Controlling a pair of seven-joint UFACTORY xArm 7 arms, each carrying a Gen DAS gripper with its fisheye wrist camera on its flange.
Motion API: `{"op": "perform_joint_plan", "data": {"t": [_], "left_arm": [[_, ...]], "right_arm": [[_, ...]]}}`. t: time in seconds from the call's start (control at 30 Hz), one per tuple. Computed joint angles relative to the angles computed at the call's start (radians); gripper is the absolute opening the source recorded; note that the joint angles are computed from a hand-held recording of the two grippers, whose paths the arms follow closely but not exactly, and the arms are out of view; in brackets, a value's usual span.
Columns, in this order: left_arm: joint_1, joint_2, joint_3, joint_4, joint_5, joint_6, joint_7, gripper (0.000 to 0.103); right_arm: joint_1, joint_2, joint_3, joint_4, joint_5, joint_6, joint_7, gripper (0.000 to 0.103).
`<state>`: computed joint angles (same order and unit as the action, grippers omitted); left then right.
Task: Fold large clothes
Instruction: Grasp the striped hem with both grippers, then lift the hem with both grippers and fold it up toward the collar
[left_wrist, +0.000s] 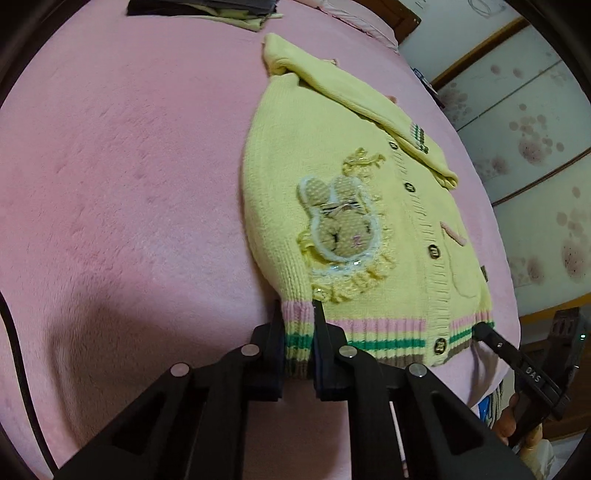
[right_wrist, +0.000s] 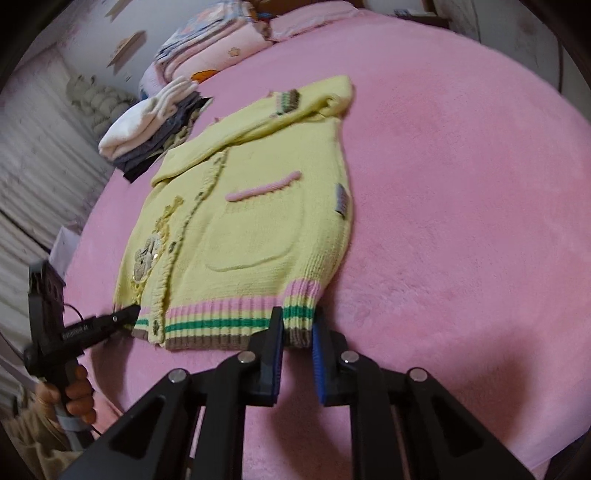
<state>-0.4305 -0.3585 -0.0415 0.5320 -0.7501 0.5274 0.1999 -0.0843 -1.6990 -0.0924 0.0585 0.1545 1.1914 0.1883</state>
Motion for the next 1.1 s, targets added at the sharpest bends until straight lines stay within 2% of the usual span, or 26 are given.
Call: {"op": "perform_joint_plan", "data": {"t": [0.07,0.13,0.27,0.37,0.5,0.67,0.77,0.8,0.83,0.87,0.9,0.93,0.97,1.0,1.07,1.1], "left_arm": [[-0.006,0.003,0.011,0.034,-0.019,0.033,-0.001,0.008],[-0.015,0.006,0.031,0.068,-0.081,0.05,0.024,0.008],[-0.01,0.049,0.038,0.179,-0.201,0.033,0.073,0.008],[0.018,0.149,0.027,0.313,-0.259,-0.001,0.088,0.008],[0.078,0.306,-0.017,0.483,-0.232,-0.049,0.053,0.008],[0.132,0.542,-0.064,0.699,-0.093,-0.086,-0.089,0.008],[0.147,0.661,-0.076,0.799,-0.004,-0.075,-0.175,0.009],[0.157,0.709,-0.084,0.844,0.017,-0.045,-0.192,0.009],[0.172,0.733,-0.094,0.866,0.027,-0.02,-0.203,0.012],[0.192,0.748,-0.112,0.876,0.018,-0.001,-0.202,0.019],[0.231,0.758,-0.146,0.881,-0.025,0.017,-0.167,0.022],[0.267,0.763,-0.179,0.884,-0.065,0.033,-0.129,0.032],[0.299,0.766,-0.207,0.886,-0.107,0.049,-0.082,0.047],[0.323,0.761,-0.228,0.883,-0.146,0.061,-0.039,0.054],[0.339,0.736,-0.238,0.86,-0.198,0.045,0.025,0.068],[0.336,0.723,-0.235,0.85,-0.207,0.025,0.049,0.069]], "right_arm": [[0.029,0.024,0.008,0.033,0.009,-0.038,-0.013,0.013],[0.045,0.058,0.001,0.064,0.014,-0.089,-0.027,0.013],[0.071,0.218,-0.039,0.146,0.031,-0.282,-0.074,0.012],[0.097,0.401,-0.074,0.216,0.049,-0.445,-0.118,0.012],[0.127,0.664,-0.12,0.314,0.095,-0.627,-0.15,0.012],[0.211,0.986,-0.214,0.434,0.208,-0.781,-0.213,0.013],[0.29,1.151,-0.288,0.503,0.308,-0.807,-0.302,0.017],[0.286,1.2,-0.286,0.523,0.319,-0.803,-0.312,0.017],[0.269,1.225,-0.271,0.532,0.322,-0.793,-0.311,0.018],[0.258,1.255,-0.27,0.552,0.332,-0.765,-0.32,0.02],[0.255,1.26,-0.273,0.557,0.356,-0.748,-0.338,0.025],[0.256,1.254,-0.281,0.556,0.389,-0.74,-0.366,0.031],[0.243,1.239,-0.273,0.546,0.4,-0.745,-0.386,0.033],[0.225,1.225,-0.258,0.536,0.401,-0.752,-0.402,0.036],[0.189,1.201,-0.236,0.524,0.406,-0.756,-0.442,0.042],[0.178,1.19,-0.235,0.519,0.413,-0.757,-0.465,0.045]]}}
